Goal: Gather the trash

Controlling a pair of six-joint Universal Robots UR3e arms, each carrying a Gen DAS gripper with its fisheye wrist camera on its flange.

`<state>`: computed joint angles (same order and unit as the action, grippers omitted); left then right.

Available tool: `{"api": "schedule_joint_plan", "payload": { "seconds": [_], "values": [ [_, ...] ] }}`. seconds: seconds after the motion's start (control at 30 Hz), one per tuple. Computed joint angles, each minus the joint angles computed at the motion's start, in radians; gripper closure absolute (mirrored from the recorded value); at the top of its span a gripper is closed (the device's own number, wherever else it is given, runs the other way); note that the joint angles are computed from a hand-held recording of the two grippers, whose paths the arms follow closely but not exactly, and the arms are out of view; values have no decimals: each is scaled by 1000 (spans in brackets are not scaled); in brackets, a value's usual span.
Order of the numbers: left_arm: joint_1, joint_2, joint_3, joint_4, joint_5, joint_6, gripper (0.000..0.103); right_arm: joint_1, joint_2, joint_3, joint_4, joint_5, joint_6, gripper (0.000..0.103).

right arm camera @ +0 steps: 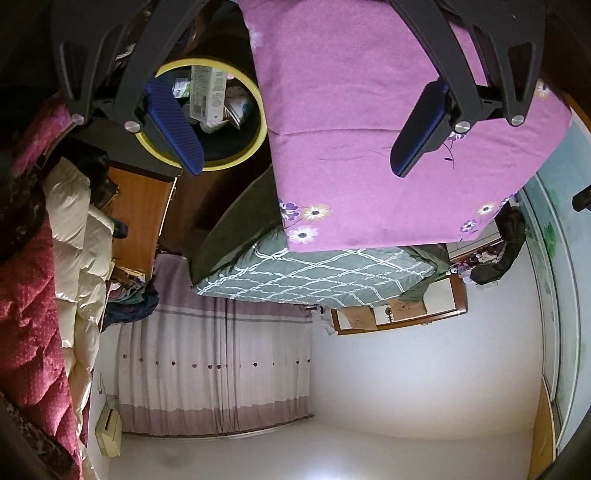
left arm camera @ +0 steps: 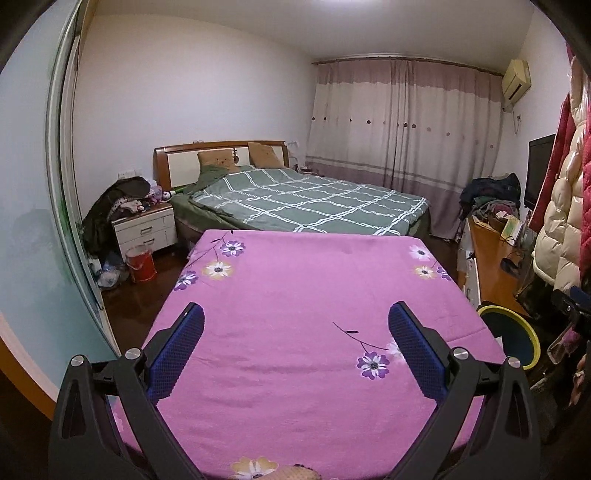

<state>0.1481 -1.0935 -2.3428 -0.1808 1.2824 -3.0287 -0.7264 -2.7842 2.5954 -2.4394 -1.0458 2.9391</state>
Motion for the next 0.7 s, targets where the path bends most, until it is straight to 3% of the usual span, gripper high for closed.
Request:
{"api": "schedule_joint_plan", "payload": {
  "seconds": [0.13,0.37,0.7],
  "values": [
    [-58,-31,18,12,45,-26,5,-13,-8,-1,26,4,-12,7],
    [-109,-100,59,54,103,-34,5,25,90,16,-85,-32,18,7],
    [-122,-117,71,79,116,-37,5,83,182,25,-191,-87,53,7]
  ]
}}
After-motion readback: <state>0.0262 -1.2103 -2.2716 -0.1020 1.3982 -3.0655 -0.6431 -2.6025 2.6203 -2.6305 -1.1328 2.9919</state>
